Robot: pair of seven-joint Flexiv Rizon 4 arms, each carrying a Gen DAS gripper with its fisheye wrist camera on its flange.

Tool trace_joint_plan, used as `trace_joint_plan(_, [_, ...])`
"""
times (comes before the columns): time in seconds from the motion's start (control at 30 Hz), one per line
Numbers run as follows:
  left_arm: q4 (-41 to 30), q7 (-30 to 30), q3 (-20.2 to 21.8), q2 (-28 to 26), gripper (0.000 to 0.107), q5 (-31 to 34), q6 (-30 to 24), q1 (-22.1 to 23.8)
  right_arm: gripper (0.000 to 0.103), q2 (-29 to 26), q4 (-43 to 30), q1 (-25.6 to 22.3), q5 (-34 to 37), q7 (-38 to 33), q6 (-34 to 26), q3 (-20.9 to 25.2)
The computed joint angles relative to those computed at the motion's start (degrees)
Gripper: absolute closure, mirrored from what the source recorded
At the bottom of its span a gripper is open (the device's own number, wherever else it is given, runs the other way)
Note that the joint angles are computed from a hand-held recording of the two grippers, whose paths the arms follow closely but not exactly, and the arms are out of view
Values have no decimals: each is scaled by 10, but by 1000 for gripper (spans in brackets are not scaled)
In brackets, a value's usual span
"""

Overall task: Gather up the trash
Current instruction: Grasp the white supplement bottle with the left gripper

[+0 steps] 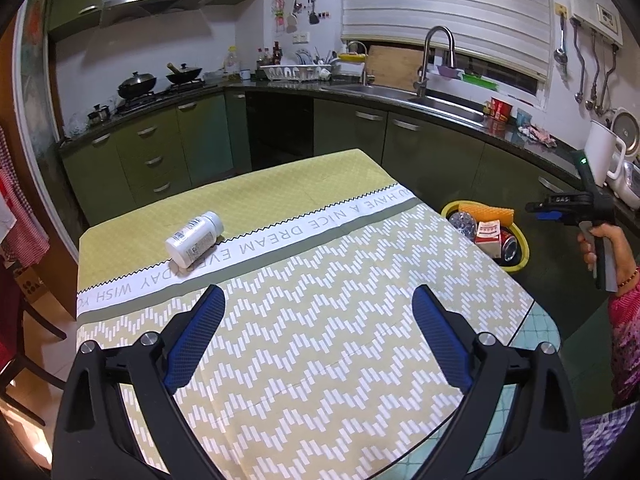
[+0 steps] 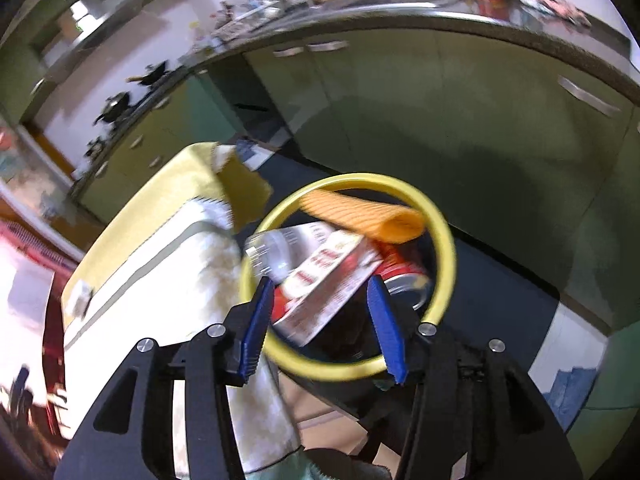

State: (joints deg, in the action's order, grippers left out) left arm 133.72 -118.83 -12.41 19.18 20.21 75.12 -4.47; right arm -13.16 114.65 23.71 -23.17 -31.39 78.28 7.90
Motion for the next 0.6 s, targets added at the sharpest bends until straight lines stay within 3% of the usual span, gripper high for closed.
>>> trace_joint_plan(0.2, [-8, 78, 46, -26, 17, -16, 17, -2, 48, 18, 10, 33, -51, 4, 16, 7])
trace_joint_plan(0.3, [-13, 174, 92, -66, 17, -62, 59, -19, 47, 19, 5, 44, -70, 10, 13, 10])
trace_joint_plan(0.37, [-14, 315, 148, -112, 17, -170, 93, -68, 46, 13, -6, 46, -64, -2, 6, 19])
trace_joint_plan(0.43, [-17, 438, 174, -149, 17, -283, 116, -97, 43, 11, -13, 52, -66, -4, -2, 20])
trace_joint_plan(0.57, [-40, 619, 153, -212, 17, -463, 116, -77, 42, 1, -30, 59, -62, -6, -24, 22])
trace_joint_plan(0.6, [-47, 641, 143, -225, 17, -485, 114, -64, 42, -3, -35, 62, -60, -6, -30, 23])
